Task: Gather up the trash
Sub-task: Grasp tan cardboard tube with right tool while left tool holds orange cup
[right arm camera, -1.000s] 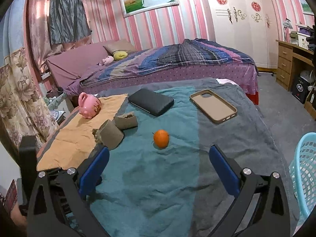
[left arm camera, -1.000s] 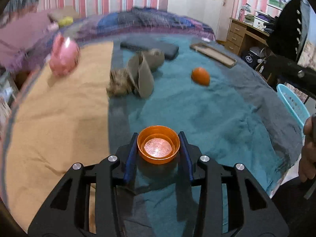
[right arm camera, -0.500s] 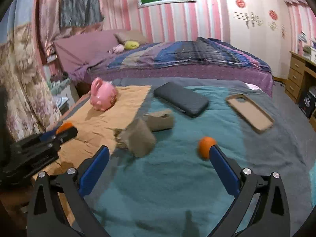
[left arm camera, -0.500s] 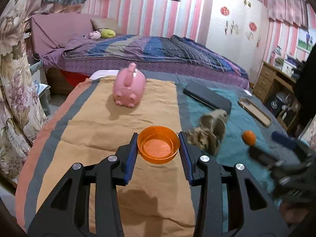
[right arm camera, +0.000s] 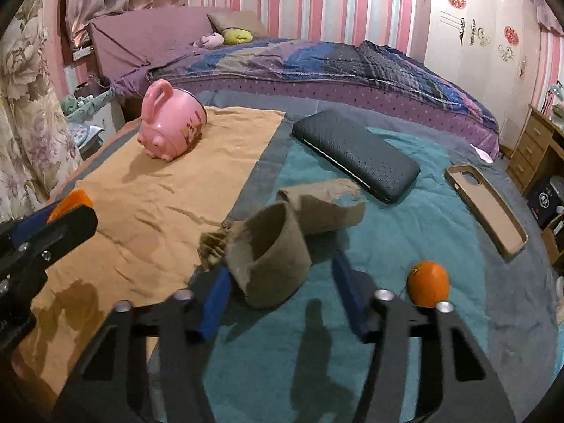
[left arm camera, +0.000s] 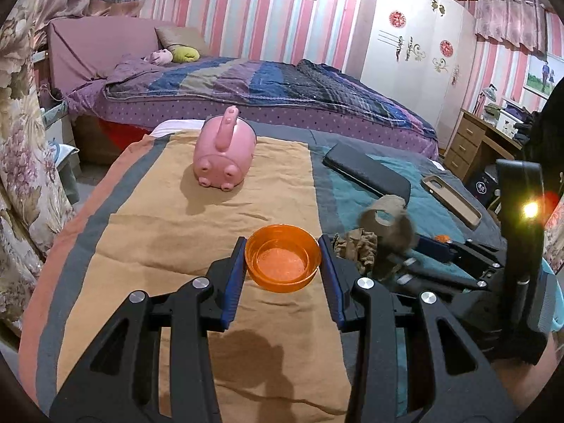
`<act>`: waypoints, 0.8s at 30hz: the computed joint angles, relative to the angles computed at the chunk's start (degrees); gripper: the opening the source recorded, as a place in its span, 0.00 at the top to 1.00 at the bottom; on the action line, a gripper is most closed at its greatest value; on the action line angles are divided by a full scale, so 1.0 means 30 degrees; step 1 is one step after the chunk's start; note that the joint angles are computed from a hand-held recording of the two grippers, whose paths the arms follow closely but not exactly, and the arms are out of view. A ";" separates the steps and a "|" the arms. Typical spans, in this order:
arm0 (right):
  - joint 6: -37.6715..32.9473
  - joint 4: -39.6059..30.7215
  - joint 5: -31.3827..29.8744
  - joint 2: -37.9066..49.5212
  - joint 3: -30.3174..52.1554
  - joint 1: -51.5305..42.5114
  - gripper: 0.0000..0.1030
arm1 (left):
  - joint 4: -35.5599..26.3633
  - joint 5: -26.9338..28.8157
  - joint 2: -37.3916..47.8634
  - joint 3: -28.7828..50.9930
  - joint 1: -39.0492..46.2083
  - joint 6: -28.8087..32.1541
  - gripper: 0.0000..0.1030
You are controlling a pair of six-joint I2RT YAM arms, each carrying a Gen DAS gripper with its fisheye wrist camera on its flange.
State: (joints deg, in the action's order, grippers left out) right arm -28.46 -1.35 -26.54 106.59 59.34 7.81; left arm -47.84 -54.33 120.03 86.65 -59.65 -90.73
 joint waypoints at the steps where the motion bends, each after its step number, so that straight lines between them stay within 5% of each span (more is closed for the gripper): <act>1: -0.0069 0.0030 -0.0163 -0.0011 -0.0026 -0.0078 0.70 | -0.0006 0.0020 -0.0023 -0.0043 -0.0009 -0.0075 0.62; 9: -0.0852 -0.0248 -0.2613 -0.0911 -0.0434 -0.1447 0.79 | -0.0301 -0.0252 -0.0032 0.0152 -0.0256 -0.0489 0.62; 24: -0.4925 -0.5033 -0.8704 -0.1853 0.1206 -0.6798 0.80 | -0.1569 -0.1152 0.1595 0.3926 -0.0876 0.0443 0.62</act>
